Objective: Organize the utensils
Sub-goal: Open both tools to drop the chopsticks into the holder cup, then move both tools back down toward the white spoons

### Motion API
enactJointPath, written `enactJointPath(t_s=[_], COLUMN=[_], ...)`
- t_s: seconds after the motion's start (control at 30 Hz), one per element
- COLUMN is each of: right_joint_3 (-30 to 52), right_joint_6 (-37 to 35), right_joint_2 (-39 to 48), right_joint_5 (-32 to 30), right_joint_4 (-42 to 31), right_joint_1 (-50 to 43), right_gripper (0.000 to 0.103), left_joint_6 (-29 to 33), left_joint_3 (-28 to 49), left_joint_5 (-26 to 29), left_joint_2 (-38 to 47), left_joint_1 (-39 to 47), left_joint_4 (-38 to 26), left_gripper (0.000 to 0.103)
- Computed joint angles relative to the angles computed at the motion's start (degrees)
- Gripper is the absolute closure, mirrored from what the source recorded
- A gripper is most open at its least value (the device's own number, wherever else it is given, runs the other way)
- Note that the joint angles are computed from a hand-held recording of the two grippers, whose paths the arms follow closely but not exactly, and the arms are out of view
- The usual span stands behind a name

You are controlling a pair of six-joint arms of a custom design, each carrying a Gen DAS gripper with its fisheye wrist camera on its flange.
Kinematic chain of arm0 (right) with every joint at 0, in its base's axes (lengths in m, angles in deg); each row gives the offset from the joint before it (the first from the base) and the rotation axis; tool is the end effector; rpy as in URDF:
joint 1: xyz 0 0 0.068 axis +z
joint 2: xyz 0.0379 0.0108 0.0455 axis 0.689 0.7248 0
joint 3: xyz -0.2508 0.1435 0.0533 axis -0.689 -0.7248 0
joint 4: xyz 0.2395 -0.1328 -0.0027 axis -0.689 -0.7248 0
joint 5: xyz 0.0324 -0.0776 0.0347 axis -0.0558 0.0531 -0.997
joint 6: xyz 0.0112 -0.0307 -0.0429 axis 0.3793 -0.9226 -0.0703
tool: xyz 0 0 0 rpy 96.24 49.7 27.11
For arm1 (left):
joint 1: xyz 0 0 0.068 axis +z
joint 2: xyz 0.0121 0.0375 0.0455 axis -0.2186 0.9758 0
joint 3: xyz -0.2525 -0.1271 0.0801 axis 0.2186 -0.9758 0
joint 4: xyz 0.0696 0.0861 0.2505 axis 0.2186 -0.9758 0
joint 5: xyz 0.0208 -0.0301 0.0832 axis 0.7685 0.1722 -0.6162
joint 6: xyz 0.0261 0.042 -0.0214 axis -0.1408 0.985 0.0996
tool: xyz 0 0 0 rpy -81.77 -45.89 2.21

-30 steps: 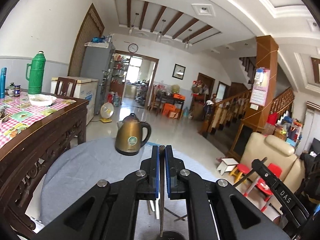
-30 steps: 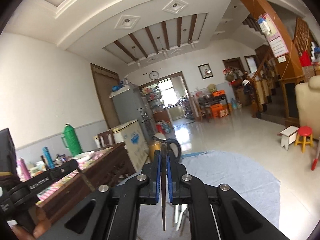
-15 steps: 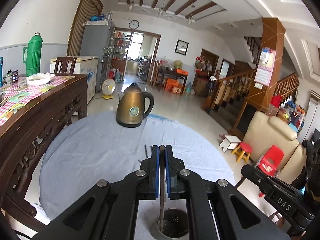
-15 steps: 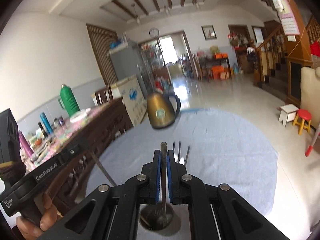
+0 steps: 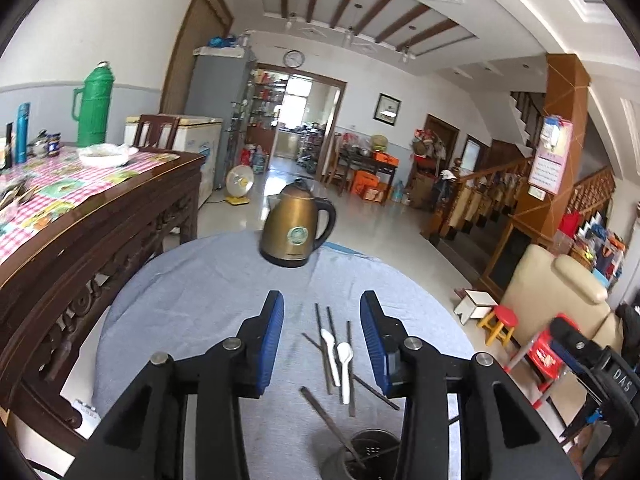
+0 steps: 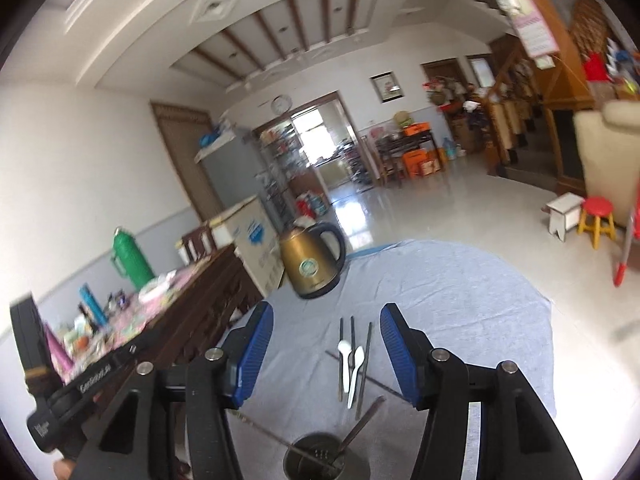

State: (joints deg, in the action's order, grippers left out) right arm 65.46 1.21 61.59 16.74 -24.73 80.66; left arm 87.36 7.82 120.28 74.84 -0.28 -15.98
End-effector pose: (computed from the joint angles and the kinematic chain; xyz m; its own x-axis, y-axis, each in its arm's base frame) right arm 0.2448 0.1560 0.3578 -0.2387 0.4687 -0.8505 0.2432 0.8768 0.4149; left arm 0.3735 0.0596 0.3643 -0.4858 -0.0651 -0.8716 0.3657 0.8906 -0.2703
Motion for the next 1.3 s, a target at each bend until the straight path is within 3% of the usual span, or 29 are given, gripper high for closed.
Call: enactJointPath(t_s=[0.37, 0.53, 0.9, 1.1, 1.3], right_joint_3=[-3.14, -4.51, -7.08, -9.43, -12.62], right_joint_6=[4.18, 5.53, 7.78, 8.7, 10.03], right_joint_2=[-2.87, -3.71, -4.12, -2.24, 2.16], right_joint_5=[-3.3, -5.38, -9.12, -15.34, -25.78], right_joint_4=[-2.39, -3.47, -3.45, -1.14, 4.09], right_joint_1=[-7.2, -9.81, -12.88, -16.57, -23.07], right_gripper=[0.051, 0.051, 0.056, 0.059, 0.059], left_joint_6=[-2.96, -3.74, -2.6, -1.53, -0.58], left_joint_3=[4.92, 5.96, 8.85, 10.83, 13.1], left_joint_5=[-3.18, -5.19, -8.78, -11.46, -14.05], left_joint_2=[6.79, 9.2, 15.06, 18.98, 23.58], left_joint_1=[2.99, 4.02, 4.77, 3.49, 2.0], left_joint_4=[-1.06, -0.71, -3.88, -5.21, -6.81], left_gripper=[0.062, 0.055, 0.055, 0.055, 0.055])
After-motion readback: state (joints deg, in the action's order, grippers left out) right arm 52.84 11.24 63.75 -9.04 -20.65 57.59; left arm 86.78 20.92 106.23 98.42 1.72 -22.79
